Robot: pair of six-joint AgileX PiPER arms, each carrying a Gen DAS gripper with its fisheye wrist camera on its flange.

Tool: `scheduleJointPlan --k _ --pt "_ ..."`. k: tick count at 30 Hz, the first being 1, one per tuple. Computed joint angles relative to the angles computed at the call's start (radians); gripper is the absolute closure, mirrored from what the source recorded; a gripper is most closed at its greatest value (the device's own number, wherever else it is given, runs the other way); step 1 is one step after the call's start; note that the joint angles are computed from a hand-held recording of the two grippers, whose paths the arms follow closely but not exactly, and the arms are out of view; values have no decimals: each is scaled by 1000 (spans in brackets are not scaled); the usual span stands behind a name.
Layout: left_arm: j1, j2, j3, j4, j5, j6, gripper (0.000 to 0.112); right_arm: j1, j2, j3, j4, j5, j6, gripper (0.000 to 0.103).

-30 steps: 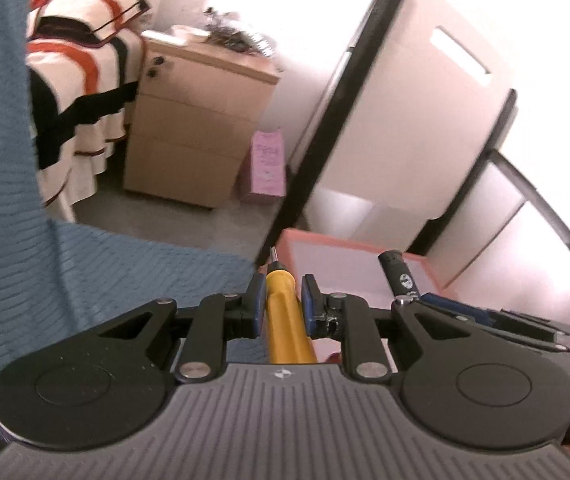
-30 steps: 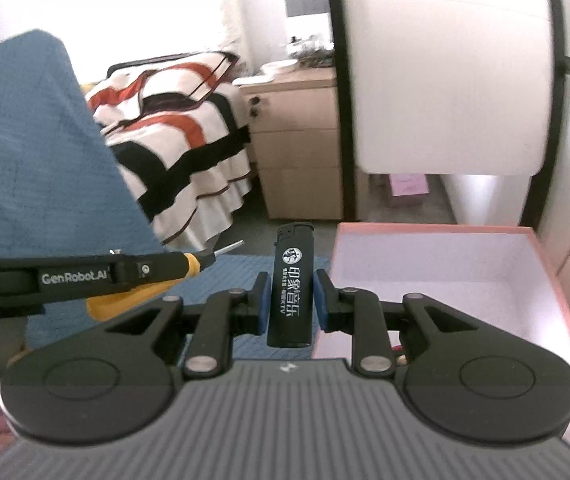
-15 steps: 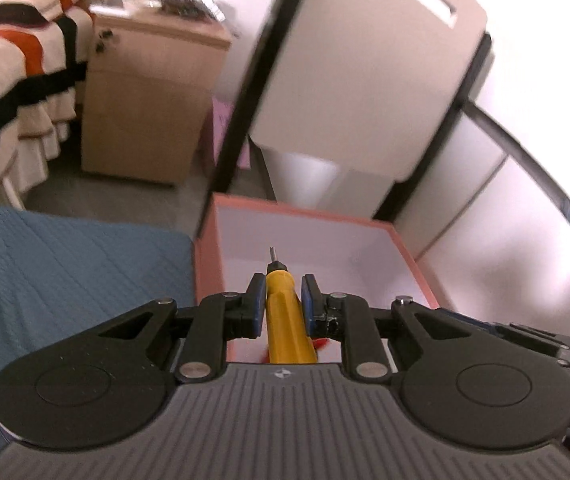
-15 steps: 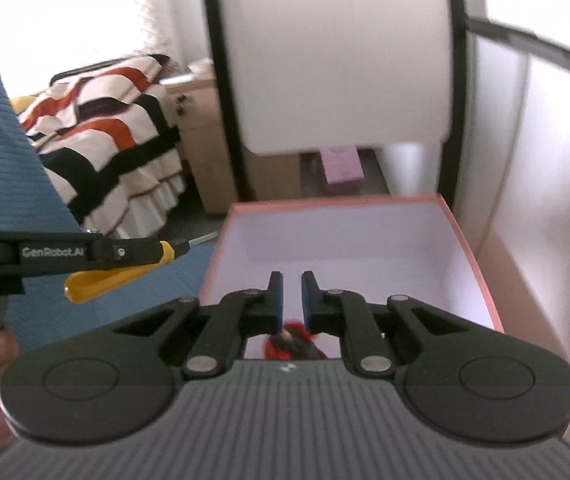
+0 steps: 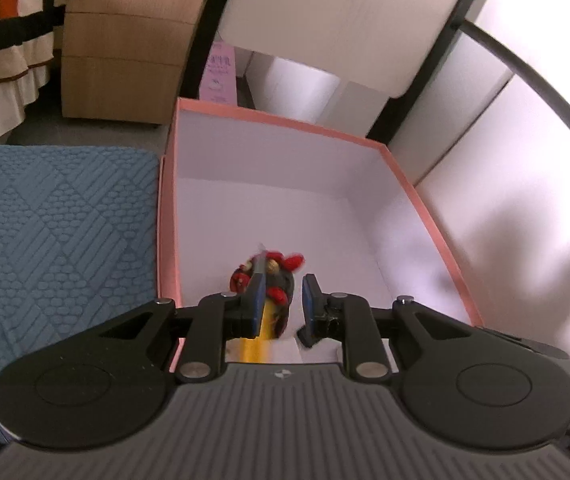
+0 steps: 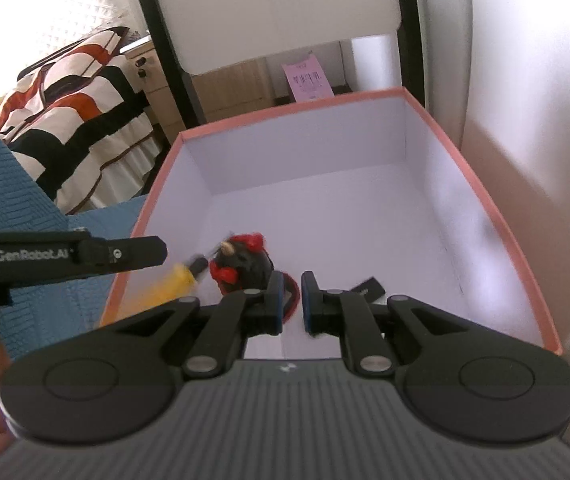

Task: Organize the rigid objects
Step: 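Carry the screwdriver and USB stick over the pink box with both tools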

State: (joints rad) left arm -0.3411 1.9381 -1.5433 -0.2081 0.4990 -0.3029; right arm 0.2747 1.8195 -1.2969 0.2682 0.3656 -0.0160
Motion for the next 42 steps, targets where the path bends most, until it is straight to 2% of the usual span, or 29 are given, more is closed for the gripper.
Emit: scheduleJointPlan --k 8,21,27,34,42 --pt "6 -37 -11 20 48 18 89 1 -35 -2 14 -1 8 91" --pt "48 -203 11 29 130 64 89 57 -164 -67 -134 49 162 91" --pt "53 -299 67 46 137 75 89 103 -233 -31 -228 57 282 91" --pt "61 -406 144 27 129 110 88 173 -310 27 -411 69 482 91" --pt "78 -501 238 -2 119 135 87 227 -361 99 -499 74 613 91"
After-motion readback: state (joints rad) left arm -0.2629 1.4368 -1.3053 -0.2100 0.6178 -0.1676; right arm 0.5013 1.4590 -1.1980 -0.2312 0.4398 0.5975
